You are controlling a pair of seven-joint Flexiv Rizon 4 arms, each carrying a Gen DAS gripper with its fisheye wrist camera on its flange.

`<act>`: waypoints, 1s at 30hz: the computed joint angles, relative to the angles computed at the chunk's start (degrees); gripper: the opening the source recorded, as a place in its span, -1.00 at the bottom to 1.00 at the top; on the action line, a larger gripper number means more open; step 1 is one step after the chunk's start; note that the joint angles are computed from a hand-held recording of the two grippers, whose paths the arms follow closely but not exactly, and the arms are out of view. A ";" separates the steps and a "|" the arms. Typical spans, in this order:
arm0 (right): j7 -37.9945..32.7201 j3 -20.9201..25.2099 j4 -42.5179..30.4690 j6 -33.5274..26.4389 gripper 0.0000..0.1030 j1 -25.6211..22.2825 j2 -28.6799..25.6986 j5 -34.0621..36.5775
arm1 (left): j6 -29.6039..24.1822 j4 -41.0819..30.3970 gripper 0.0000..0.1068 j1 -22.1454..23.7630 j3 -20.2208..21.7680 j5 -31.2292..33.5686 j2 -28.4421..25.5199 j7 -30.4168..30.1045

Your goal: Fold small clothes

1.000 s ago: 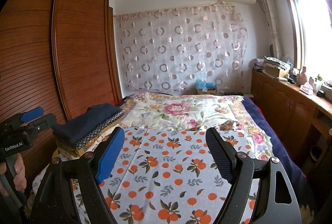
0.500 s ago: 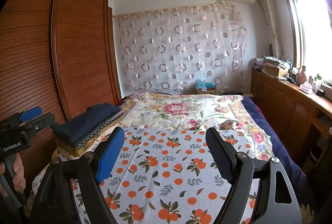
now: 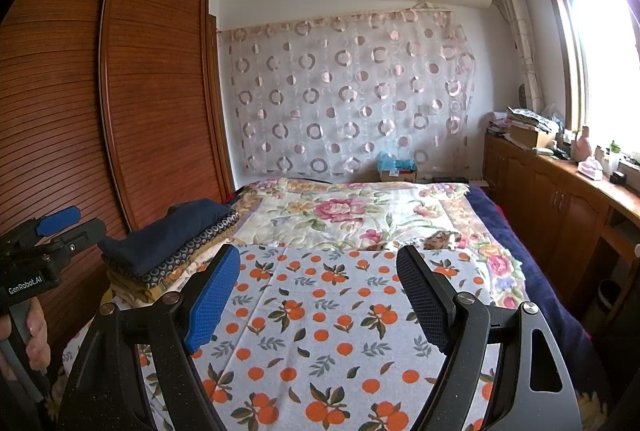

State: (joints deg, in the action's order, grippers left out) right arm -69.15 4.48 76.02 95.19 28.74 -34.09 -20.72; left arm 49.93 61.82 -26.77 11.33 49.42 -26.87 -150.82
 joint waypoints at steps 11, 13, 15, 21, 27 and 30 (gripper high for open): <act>-0.31 0.56 -0.43 -0.55 0.59 -0.41 -0.13 0.18 | 0.16 0.24 0.54 0.20 -0.03 0.11 0.17 -0.01; -0.50 0.96 -0.78 -0.82 0.59 -0.70 -0.23 0.21 | 0.39 0.35 0.54 0.34 -0.04 0.09 0.24 0.08; -0.66 1.03 -0.61 -0.62 0.59 -0.77 -0.21 0.27 | 0.30 0.33 0.54 0.26 -0.03 0.16 0.19 0.03; -1.06 1.50 -0.70 -0.82 0.59 -1.05 -0.26 0.43 | 0.35 0.39 0.54 0.26 0.00 0.23 0.17 -0.12; -1.35 1.75 -0.69 -0.88 0.59 -1.26 -0.20 0.57 | 0.50 0.47 0.54 0.27 0.00 0.31 0.16 -0.16; -1.54 1.92 -0.74 -0.97 0.59 -1.35 -0.22 0.67 | 0.44 0.43 0.54 0.21 0.00 0.35 0.09 -0.17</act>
State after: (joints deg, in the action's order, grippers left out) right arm -70.69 6.40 75.27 94.22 27.39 -34.31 -20.05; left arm 50.36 62.25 -26.56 11.34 49.77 -26.77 -151.00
